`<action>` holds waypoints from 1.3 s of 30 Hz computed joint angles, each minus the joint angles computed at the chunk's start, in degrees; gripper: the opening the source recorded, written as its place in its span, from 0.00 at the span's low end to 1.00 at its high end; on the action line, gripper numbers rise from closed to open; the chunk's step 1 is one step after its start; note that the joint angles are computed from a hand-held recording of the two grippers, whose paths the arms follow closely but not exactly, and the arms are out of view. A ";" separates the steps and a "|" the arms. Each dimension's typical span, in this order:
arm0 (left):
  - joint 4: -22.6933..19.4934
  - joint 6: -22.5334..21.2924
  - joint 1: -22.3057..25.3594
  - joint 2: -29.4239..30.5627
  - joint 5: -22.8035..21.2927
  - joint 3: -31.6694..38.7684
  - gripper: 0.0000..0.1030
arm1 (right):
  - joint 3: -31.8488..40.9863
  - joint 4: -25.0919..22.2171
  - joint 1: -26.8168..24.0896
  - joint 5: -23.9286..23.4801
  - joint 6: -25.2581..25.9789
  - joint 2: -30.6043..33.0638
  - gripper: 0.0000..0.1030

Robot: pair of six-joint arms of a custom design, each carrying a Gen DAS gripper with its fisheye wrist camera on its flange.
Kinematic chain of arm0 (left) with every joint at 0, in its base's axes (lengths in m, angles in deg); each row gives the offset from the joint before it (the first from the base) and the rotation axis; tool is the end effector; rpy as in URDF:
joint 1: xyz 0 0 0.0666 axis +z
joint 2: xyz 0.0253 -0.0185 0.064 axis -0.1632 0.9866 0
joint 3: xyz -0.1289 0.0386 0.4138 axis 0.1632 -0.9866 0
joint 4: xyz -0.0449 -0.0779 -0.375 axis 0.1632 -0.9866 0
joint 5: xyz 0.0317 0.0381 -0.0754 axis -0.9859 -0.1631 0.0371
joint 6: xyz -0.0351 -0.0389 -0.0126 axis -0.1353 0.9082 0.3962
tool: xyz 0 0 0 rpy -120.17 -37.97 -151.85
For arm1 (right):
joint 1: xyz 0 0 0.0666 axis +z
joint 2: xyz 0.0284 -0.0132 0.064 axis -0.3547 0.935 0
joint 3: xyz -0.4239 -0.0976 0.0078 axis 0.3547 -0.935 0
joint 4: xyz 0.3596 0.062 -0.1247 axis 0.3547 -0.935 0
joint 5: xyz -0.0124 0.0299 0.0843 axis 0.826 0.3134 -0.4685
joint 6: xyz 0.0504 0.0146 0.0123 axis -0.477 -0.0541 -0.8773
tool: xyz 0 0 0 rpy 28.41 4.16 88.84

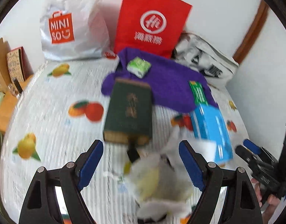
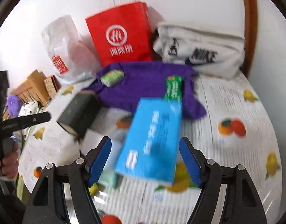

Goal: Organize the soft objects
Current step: 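Open both grippers to drop the packets onto the purple towel, then withdraw, then grasp the white crumpled tissue with the left gripper while the right gripper grasps the white sponge block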

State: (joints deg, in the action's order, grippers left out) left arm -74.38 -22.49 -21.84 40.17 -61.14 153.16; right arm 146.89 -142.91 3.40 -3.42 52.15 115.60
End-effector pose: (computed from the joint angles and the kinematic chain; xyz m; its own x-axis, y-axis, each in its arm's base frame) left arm 0.6132 -0.1392 0.5307 -0.8300 -0.1193 -0.5449 0.0250 0.9679 -0.2501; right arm 0.6005 0.2666 0.5119 -0.7720 -0.0347 -0.6346 -0.1604 0.9768 0.1417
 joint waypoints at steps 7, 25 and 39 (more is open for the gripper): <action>4.42 0.36 -2.49 -6.53 1.22 -12.03 0.80 | -11.47 4.87 1.82 -0.13 -0.65 -5.62 0.72; 8.62 -5.23 -8.37 -7.52 -4.37 -18.71 0.41 | -22.68 11.37 3.57 0.68 1.31 -12.35 0.72; 14.54 -4.92 -5.13 -14.50 -1.06 -24.77 0.23 | -20.84 13.45 4.56 0.80 4.54 -11.15 0.72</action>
